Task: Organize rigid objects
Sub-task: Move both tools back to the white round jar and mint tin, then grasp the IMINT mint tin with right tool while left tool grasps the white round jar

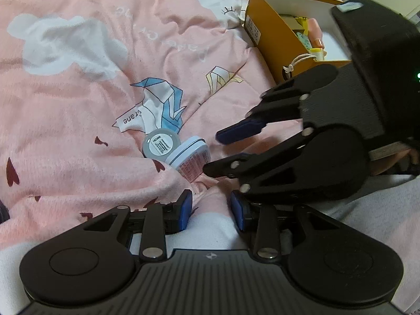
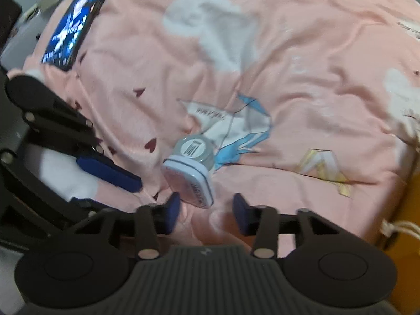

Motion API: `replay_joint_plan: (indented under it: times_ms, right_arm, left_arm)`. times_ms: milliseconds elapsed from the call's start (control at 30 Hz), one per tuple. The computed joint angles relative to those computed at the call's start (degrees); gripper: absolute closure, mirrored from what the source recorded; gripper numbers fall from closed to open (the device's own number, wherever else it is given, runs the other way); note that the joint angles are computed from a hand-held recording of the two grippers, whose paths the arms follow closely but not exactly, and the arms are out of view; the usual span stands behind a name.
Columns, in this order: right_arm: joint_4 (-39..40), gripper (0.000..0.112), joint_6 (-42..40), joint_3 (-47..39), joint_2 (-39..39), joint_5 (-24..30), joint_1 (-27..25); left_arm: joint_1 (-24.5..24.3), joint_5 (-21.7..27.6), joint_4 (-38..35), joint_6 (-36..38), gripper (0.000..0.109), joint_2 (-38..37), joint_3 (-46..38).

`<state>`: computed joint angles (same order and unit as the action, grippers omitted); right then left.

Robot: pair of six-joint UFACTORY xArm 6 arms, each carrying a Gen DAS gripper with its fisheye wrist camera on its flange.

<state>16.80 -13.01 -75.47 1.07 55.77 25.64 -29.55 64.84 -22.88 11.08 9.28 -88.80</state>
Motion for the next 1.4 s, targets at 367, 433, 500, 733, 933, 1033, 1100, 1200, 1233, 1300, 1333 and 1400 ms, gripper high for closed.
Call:
replay_joint_plan:
  times_ms: [367, 433, 500, 733, 933, 1033, 1100, 1200, 1233, 1300, 1333, 1400]
  right_arm:
    - [4.2, 0.091, -2.8, 0.0, 2.0, -1.4, 0.0]
    - [3.0, 0.097, -2.7, 0.9, 1.3, -2.2, 0.6]
    - [2.5, 0.099, -2.3, 1.7, 0.6, -2.9, 1.0]
    - [2.0, 0.112, -0.7, 3.2, -1.0, -3.4, 1.4]
    - [0.1, 0.112, 4.2, 5.7, -5.5, -5.5, 0.0]
    - [1.3, 0.112, 4.4, 6.0, -6.6, -5.1, -1.2]
    - [2.7, 0.109, 3.3, 5.8, -6.3, -4.6, -1.7]
    - [3.1, 0.101, 1.5, 4.9, -4.8, -4.9, -1.3]
    - [3.8, 0.095, 0.6, 4.4, -4.1, -4.8, -1.3]
    - [4.8, 0.090, -1.5, 3.4, -2.9, -4.4, -1.1]
    - [5.2, 0.089, -2.5, 2.6, -2.0, -3.8, -1.1]
    - [5.5, 0.085, -4.0, 1.1, -0.4, -2.8, -1.0]
  left_arm:
    - [-0.1, 0.4, 0.7, -0.5, 0.068, 0.7, -0.5]
    - [-0.1, 0.1, 0.6, -0.5, 0.068, 0.7, -0.4]
    - [-0.1, -0.1, 0.4, -0.3, 0.068, 0.5, -0.2]
    - [-0.1, -1.0, -0.1, -0.1, 0.067, 0.2, 0.1]
    - [-0.1, -0.5, 0.5, 1.5, 0.063, 2.3, -3.9]
    - [0.3, 2.2, 2.0, 3.2, 0.060, 4.9, -8.5]
    - [0.5, 4.3, 3.3, 4.3, 0.060, 6.7, -11.7]
    - [0.4, 6.2, 7.2, 6.2, 0.060, 8.7, -15.7]
    - [0.5, 7.6, 7.9, 7.0, 0.060, 9.8, -17.5]
    - [1.0, 11.4, 8.3, 8.1, 0.060, 12.4, -21.7]
    - [1.0, 12.8, 9.0, 8.1, 0.060, 13.6, -23.4]
    - [0.8, 15.0, 10.7, 9.2, 0.061, 15.4, -25.8]
